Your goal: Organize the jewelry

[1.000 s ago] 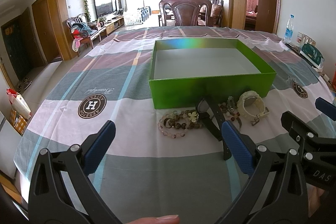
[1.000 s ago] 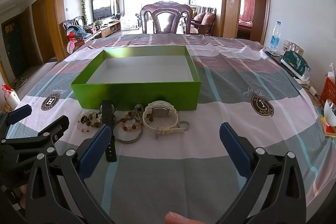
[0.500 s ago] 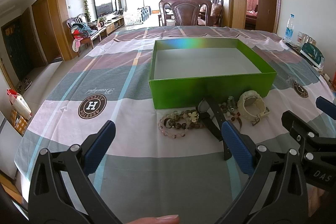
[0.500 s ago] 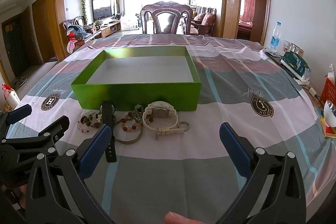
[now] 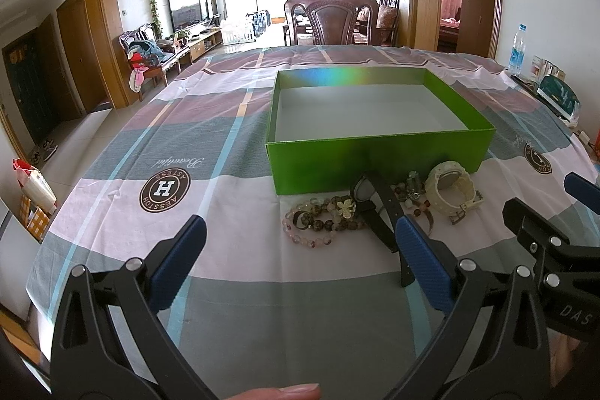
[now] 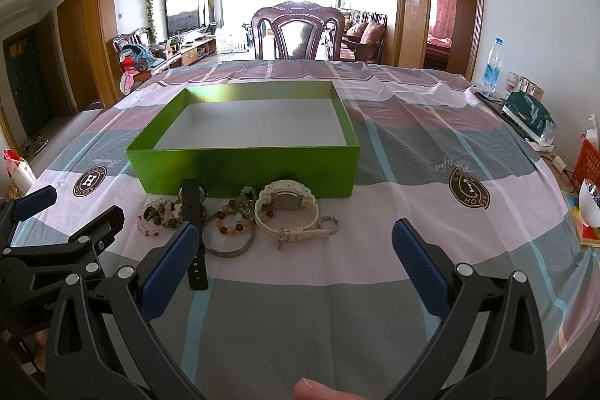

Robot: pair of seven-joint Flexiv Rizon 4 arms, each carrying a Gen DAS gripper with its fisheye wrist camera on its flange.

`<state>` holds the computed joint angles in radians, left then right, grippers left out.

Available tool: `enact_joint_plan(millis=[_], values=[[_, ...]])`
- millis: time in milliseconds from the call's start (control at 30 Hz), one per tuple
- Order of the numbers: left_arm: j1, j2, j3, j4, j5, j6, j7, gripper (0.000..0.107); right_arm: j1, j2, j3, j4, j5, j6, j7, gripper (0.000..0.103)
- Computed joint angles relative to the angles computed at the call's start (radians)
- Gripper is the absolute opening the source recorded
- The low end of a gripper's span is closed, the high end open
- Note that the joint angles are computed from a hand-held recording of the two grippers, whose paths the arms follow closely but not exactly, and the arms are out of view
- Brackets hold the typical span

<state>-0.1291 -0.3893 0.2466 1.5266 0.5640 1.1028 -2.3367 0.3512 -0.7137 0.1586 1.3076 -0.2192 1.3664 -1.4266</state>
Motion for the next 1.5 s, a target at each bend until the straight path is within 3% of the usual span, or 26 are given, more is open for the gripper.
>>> enact_joint_plan(millis=[667,733,867,967,1133,1300,1500], values=[[0.008,0.000,-0.008,0.004,-0.012,-0.007,0.018,0.100,-0.002,-0.008,0.002,-0.014,-0.003,-0.021,-0.012,0.100],[0.018,-0.010,-0.014,0.008,-0.027,-0.025,0.042,0.100,0.020,-0.006,-0.034,-0.010,0.002,-0.043,-0.014,0.100],[0.043,-0.040,-0.034,-0.014,-0.090,-0.102,0.116,0.100,-0.012,-0.057,0.011,-0.110,-0.003,-0.171,-0.036,0.100],[0.075,-0.036,-0.052,0.006,-0.157,-0.098,0.160,0.099,-0.008,-0.082,-0.002,-0.168,0.013,-0.241,-0.044,0.100],[0.112,-0.038,-0.083,0.028,-0.266,-0.073,0.243,0.084,0.000,-0.115,0.002,-0.239,0.037,-0.305,-0.097,0.084],[0.115,-0.092,-0.124,-0.024,-0.364,-0.049,0.371,0.084,0.012,-0.113,-0.034,-0.237,0.044,-0.290,-0.064,0.083],[0.075,-0.181,-0.107,-0.133,-0.399,-0.110,0.436,0.089,0.005,-0.119,-0.057,-0.239,0.038,-0.331,-0.021,0.083]])
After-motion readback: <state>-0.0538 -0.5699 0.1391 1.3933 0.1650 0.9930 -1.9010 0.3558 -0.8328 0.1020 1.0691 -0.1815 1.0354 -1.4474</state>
